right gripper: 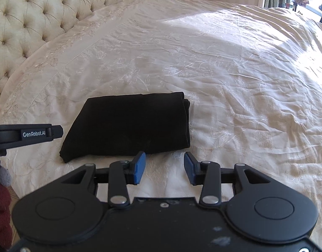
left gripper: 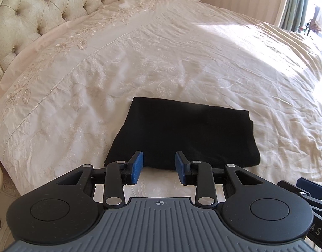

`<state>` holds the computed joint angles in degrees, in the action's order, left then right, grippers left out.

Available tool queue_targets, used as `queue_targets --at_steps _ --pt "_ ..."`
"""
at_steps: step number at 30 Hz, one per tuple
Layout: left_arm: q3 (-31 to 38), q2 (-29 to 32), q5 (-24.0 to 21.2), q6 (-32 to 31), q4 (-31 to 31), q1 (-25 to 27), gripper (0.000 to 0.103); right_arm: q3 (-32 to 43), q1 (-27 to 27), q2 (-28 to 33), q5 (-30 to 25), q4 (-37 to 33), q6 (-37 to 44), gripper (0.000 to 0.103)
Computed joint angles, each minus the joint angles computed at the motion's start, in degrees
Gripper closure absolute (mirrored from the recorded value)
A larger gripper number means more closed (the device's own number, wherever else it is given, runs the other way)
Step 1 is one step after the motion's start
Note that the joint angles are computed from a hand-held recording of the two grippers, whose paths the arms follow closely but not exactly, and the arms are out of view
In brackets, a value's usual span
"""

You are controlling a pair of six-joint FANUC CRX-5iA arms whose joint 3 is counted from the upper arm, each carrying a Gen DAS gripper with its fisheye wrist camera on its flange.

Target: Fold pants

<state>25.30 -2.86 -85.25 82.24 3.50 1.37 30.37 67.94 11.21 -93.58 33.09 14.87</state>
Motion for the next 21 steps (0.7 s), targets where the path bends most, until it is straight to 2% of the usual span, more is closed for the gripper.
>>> queue_targets --at_steps 3,10,14,21 --pt "0.17 -0.81 -2.04 0.54 -0.61 -0.26 0.07 -0.49 1.49 -0.52 -0.19 1.01 -0.31 0.06" --pt "-1.45 -3.95 -2.3 0.03 -2.68 -1.02 0.069 -1.07 4.49 -1.12 -1.45 4.21 -2.03 0.06" --pt "-1.25 -4.61 -3.53 0.74 -3.99 -1.35 0.059 -1.36 5.85 -1.38 -2.65 5.66 -3.42 0.06" --pt "-2.17 -6.01 -2.64 1.07 -4.2 -1.72 0.059 -2.66 7.28 -2.46 -3.97 6.68 -4.97 0.059"
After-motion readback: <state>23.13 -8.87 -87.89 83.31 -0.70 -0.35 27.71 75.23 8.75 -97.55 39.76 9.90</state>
